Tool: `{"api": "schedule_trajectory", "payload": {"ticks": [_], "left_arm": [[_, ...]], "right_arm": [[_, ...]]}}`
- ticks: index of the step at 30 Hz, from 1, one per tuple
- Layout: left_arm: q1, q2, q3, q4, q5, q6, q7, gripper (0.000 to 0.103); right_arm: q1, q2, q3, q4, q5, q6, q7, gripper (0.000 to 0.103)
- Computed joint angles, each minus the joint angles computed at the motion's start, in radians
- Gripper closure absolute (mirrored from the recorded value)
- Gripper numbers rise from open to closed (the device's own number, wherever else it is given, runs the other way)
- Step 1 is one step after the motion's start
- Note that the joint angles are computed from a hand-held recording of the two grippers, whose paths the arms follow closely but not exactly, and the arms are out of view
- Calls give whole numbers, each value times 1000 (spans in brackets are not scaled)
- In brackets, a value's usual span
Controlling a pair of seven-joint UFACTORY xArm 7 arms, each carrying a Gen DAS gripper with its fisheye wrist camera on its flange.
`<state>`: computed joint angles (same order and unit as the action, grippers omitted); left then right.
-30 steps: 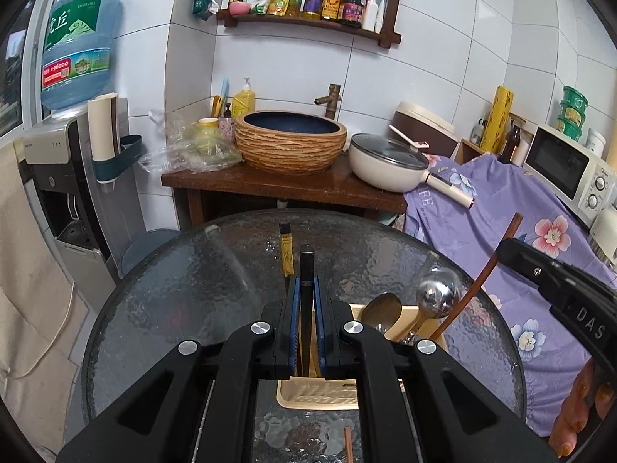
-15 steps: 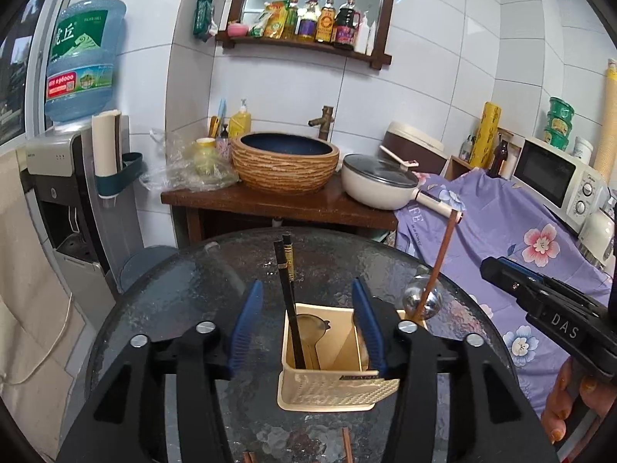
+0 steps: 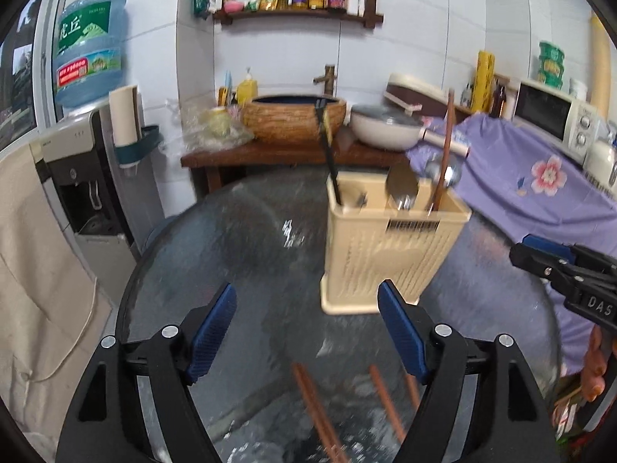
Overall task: Organize utensils
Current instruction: 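Move both open tools down to the remaining wooden chopsticks on the table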
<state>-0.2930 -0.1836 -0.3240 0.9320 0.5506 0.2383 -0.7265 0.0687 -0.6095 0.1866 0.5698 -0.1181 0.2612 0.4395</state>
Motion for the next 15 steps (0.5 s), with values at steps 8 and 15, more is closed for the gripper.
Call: {"api": "schedule_trajectory", "payload": {"ticks": [8,15], "left_arm": [[-54,20,52,-107,-155,42,133,51],[-59,55,56,-133,-168,49,143,58]], "right_arm": [[61,110,23,-64,24,-7,24,60],[56,202,55,-55,-24,-31,93,60]]}}
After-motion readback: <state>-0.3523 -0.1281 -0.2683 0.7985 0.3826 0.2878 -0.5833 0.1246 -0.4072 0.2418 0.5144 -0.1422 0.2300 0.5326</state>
